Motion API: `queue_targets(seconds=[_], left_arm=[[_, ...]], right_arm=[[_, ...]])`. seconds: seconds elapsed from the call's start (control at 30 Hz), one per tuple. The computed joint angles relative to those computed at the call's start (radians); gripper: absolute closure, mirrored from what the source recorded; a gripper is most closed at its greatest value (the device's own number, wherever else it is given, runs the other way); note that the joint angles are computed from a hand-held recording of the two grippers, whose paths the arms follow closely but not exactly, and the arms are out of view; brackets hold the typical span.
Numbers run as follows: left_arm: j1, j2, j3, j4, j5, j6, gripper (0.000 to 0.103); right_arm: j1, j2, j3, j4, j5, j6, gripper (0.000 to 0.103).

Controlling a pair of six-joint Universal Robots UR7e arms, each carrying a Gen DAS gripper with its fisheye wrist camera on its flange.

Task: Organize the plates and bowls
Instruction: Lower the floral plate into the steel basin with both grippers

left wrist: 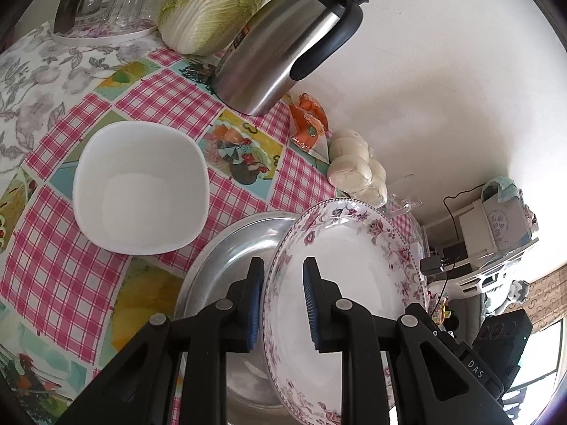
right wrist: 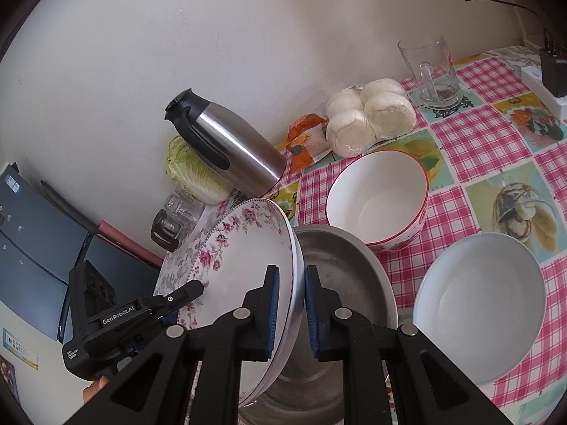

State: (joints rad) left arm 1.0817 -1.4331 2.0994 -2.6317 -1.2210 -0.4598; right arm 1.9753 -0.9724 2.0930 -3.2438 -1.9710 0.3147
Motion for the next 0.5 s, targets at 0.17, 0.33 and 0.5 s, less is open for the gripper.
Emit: queue_targets(seconds=[0.17, 0.33, 0.5], left_arm=[[0.016, -0.008, -0.001, 0.015, 0.004, -0.006, 0.082], [0.019, -0.008, -0.004, 0.044, 0.016, -0.007, 0.082], [0.035, 0.01, -0.011, 0.079, 0.004, -0.021, 0.082]], right_arm=[[-0.001, 0.02, -0.012, 0.015, 0.005, 0.007, 0.086], [-0.002, 0.028, -0.013, 0.034, -0.002, 0.013, 0.086], [-0.015, 0.024, -0.006, 0.078, -0.015, 0.039, 0.086]])
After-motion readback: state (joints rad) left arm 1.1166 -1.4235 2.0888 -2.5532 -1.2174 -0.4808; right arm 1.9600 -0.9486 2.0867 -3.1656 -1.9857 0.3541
